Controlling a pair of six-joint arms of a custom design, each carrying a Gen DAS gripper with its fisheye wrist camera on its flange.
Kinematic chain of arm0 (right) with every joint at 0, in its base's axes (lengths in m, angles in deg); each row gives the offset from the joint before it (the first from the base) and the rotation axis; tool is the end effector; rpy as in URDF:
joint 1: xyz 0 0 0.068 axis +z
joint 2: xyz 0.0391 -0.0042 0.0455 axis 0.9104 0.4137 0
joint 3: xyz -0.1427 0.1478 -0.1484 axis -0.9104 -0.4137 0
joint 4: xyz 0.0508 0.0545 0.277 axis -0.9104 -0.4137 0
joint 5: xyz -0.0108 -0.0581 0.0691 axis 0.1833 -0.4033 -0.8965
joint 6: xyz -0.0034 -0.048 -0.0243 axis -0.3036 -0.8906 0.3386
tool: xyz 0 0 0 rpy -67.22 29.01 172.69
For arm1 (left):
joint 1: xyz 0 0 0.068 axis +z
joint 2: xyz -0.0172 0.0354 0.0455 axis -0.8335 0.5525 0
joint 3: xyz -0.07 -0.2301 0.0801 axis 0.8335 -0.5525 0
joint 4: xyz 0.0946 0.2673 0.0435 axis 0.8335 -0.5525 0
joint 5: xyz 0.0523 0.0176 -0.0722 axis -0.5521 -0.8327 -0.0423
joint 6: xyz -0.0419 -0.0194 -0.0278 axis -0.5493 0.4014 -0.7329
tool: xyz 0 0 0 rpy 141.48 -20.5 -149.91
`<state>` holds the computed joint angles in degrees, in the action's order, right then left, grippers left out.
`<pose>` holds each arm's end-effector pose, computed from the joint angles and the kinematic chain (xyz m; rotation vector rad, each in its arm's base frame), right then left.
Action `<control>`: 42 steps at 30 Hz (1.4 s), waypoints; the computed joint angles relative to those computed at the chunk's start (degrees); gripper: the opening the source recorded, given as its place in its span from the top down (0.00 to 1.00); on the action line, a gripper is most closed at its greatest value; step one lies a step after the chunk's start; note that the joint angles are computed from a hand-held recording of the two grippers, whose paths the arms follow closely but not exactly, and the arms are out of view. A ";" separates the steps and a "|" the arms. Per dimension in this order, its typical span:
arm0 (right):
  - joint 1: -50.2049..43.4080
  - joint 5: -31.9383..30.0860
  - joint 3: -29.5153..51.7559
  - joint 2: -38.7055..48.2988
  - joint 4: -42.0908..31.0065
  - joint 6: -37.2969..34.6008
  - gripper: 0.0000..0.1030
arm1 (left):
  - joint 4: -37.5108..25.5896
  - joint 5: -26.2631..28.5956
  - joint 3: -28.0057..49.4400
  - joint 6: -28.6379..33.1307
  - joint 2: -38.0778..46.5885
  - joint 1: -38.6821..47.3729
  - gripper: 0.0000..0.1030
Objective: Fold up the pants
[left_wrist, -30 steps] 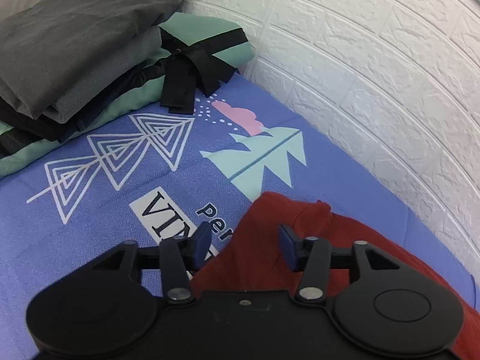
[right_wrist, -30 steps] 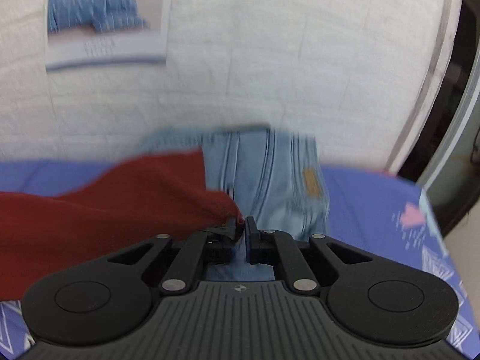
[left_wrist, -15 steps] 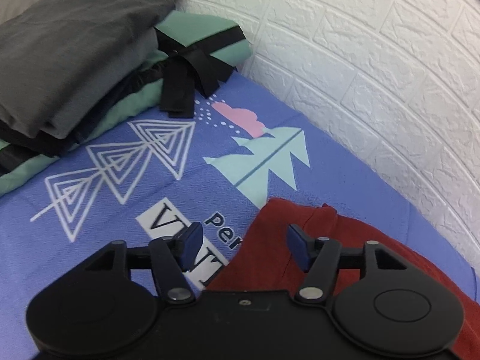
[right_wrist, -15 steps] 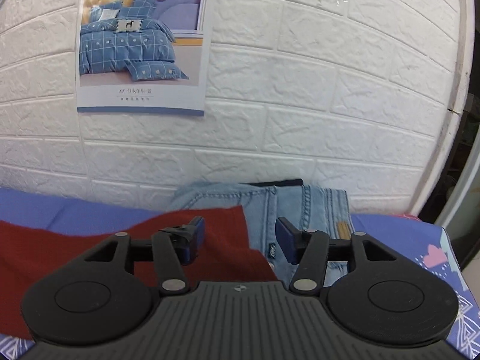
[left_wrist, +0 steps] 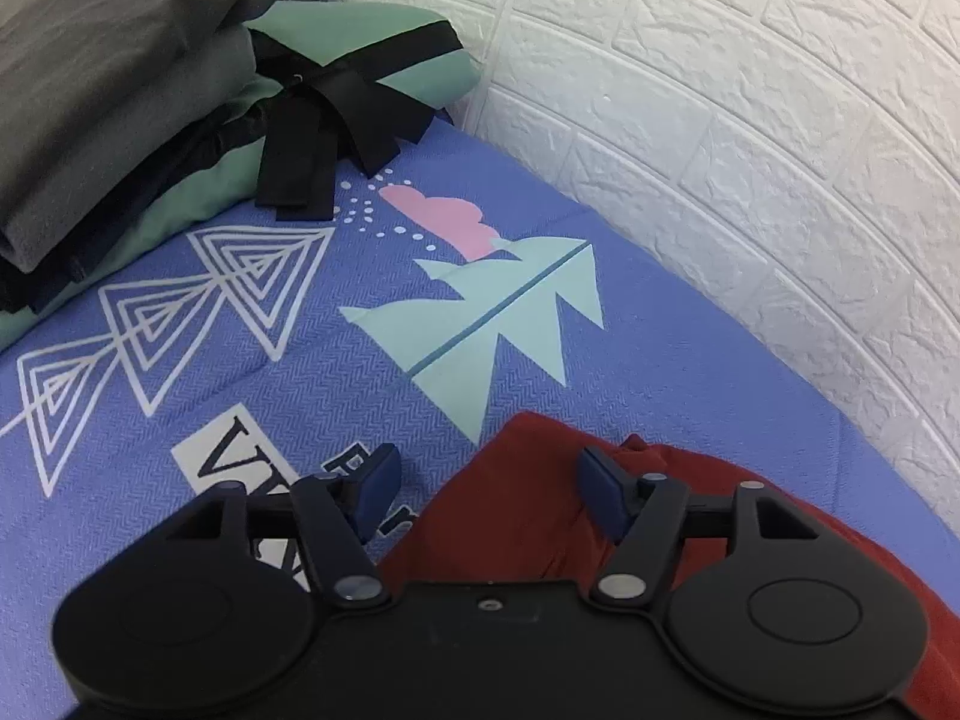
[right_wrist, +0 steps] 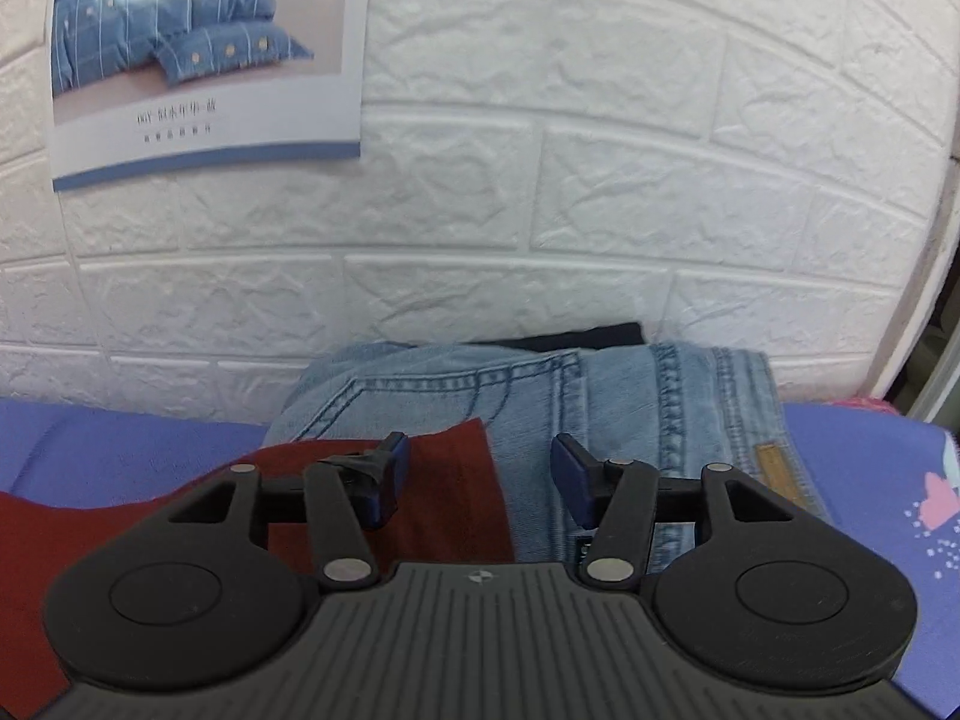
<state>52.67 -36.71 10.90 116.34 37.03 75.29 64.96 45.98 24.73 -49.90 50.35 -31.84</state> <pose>0.3200 -0.0754 0.2332 0.2630 2.2971 -0.1963 0.2502 0.1126 0.1807 -0.8001 2.2744 0.0081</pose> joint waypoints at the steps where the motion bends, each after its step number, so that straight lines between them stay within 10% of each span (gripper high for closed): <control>1: -0.20 -1.04 -0.02 0.19 0.06 0.18 0.29 | 0.22 -0.17 0.00 -0.10 0.11 -0.05 0.00; 2: -0.49 -2.27 -0.14 0.11 0.13 0.22 0.68 | 0.41 -0.20 0.05 -0.45 0.24 0.00 0.00; 3: -0.52 -2.73 0.06 0.15 0.06 0.10 0.84 | 0.41 -0.08 0.12 -0.79 0.30 0.14 0.00; 15: 1.42 10.75 2.33 2.62 0.27 2.57 0.90 | -2.75 5.62 3.57 -4.21 -3.54 4.81 0.00; 18: 3.27 13.23 1.17 0.81 1.62 1.45 0.74 | -4.12 7.88 4.18 -0.12 -3.91 4.63 0.00; 20: 4.97 14.85 -1.93 -3.91 5.23 -0.26 0.33 | -4.84 9.72 4.63 4.51 -3.55 4.70 0.00; 25: 4.64 -5.11 0.90 -7.51 1.27 -3.41 0.02 | -9.10 15.85 8.24 15.19 1.61 4.92 0.00; 30: 9.86 -17.60 7.38 -1.45 -7.71 -6.67 0.00 | -8.88 20.13 8.78 24.12 4.72 3.31 0.00; 42: 19.85 -20.86 16.26 16.87 -12.14 -12.90 0.00 | -5.22 18.34 12.65 36.47 14.46 -4.41 0.00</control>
<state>72.52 -57.57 27.16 133.21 24.89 62.39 59.74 64.33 37.38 -13.43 64.82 -36.25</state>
